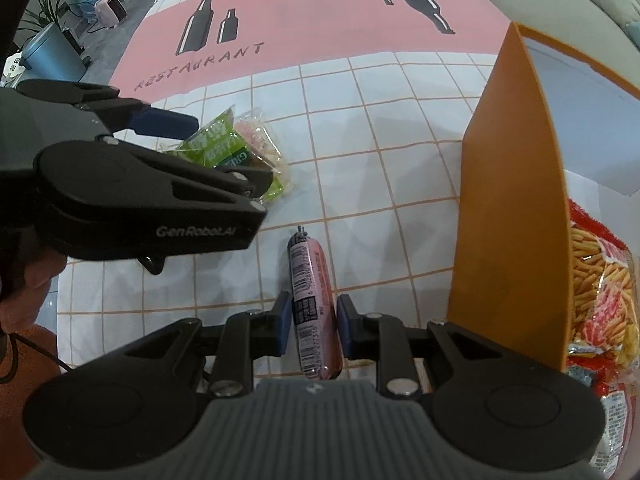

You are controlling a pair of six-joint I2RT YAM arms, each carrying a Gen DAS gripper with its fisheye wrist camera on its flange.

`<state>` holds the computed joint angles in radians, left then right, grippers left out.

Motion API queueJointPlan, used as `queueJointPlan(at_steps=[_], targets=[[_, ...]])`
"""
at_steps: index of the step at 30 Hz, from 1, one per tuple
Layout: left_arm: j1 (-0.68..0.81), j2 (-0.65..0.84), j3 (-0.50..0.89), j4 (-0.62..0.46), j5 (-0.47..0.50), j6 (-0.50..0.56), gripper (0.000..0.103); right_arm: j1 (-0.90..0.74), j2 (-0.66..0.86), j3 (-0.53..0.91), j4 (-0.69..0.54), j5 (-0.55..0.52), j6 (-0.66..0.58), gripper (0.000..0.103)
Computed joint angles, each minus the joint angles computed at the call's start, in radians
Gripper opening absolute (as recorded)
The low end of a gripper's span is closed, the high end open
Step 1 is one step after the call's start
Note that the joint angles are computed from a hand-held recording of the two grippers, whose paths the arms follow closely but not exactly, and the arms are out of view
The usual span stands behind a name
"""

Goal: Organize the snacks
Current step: 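Lift the sausage with right tool while left tool lifts the raisin pack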

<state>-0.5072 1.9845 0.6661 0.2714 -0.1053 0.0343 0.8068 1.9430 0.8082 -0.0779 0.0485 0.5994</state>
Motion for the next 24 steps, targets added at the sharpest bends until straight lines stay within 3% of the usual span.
queueJointPlan(at_steps=[3, 14, 20, 24], targets=[[0.008, 0.007, -0.008, 0.017, 0.024, 0.007, 0.081, -0.006, 0.025, 0.011, 0.008, -0.018, 0.001, 0.021], [-0.041, 0.006, -0.053, 0.099, -0.042, 0.007, 0.073, -0.027, 0.042, 0.007, 0.036, -0.067, 0.012, 0.021], [-0.048, -0.079, -0.107, 0.114, -0.050, -0.048, 0.072, -0.014, 0.005, -0.006, 0.023, -0.040, 0.007, 0.020], [-0.058, -0.169, -0.135, 0.067, -0.065, -0.095, 0.072, -0.004, -0.071, -0.040, 0.016, -0.001, 0.018, 0.020]])
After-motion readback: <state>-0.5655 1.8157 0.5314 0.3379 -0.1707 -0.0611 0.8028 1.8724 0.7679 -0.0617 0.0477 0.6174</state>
